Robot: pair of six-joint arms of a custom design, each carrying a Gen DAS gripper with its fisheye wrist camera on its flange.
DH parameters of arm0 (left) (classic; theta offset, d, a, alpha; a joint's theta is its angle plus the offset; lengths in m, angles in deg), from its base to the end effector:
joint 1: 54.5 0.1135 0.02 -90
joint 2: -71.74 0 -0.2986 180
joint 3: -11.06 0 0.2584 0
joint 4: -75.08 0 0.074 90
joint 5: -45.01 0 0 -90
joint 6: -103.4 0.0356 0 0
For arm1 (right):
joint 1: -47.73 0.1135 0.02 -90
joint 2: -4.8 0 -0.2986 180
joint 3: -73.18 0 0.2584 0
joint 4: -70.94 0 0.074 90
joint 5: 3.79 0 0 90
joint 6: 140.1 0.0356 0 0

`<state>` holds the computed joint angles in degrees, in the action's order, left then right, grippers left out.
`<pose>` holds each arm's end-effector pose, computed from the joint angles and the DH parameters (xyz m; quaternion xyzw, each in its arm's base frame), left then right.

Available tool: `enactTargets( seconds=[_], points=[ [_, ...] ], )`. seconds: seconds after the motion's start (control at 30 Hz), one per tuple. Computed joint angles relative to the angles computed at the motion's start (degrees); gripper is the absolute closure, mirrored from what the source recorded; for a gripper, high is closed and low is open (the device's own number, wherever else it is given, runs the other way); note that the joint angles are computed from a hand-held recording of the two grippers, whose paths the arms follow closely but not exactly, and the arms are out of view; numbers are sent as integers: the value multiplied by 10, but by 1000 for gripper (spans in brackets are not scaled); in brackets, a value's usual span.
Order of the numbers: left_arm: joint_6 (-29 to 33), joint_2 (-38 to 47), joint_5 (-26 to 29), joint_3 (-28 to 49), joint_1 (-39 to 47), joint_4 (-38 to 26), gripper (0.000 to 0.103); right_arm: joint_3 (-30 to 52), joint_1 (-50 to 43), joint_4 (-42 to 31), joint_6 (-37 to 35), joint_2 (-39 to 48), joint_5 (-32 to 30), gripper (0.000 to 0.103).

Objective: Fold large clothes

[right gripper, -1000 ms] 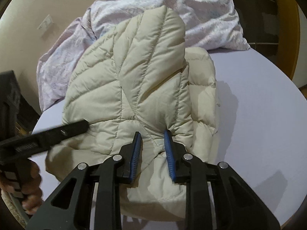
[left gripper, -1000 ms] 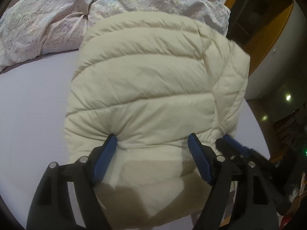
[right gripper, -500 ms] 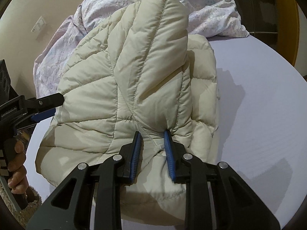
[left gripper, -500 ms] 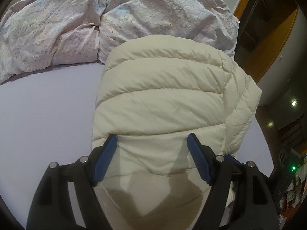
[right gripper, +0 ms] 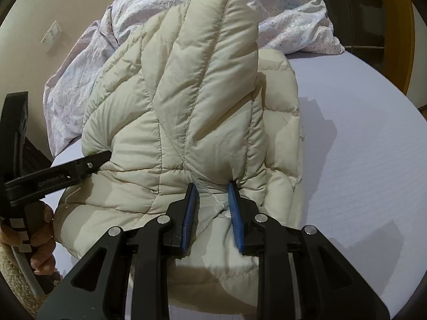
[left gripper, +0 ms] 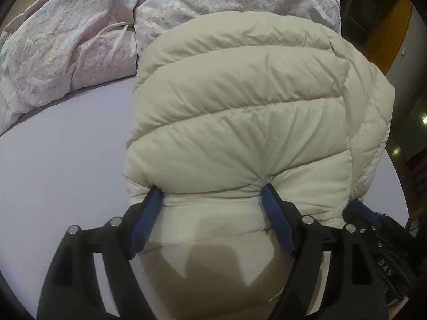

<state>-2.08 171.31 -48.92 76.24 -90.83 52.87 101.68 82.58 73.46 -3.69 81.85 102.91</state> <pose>0.2779 -0.2013 0.1706 0.1635 0.9432 -0.0959 0.2727 0.1693 0.1054 0.1330 0.1465 0.9073 0.1390 0.3688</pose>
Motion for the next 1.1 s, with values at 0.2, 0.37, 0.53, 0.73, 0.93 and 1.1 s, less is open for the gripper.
enactTargets(
  seconds=[0.2, 0.37, 0.53, 0.73, 0.93, 1.1],
  points=[
    [2, 7, -1, 6, -4, -1, 26, 24, 44, -73, -3, -72, 76, 77],
    [3, 13, -6, 12, -11, -2, 26, 69, 23, -91, -51, -81, 79, 77],
    [6, 15, -9, 15, -13, -3, 26, 124, -20, -81, -89, -21, 66, 77],
    [6, 16, -9, 16, -13, -3, 25, 165, -67, -88, -104, 54, 54, 78],
    [11, 20, -6, 18, -14, 4, 23, 164, -98, -66, -100, 102, 34, 78],
    [15, 27, 1, 22, -12, 9, 23, 169, -112, -57, -102, 128, 26, 78]
  ],
)
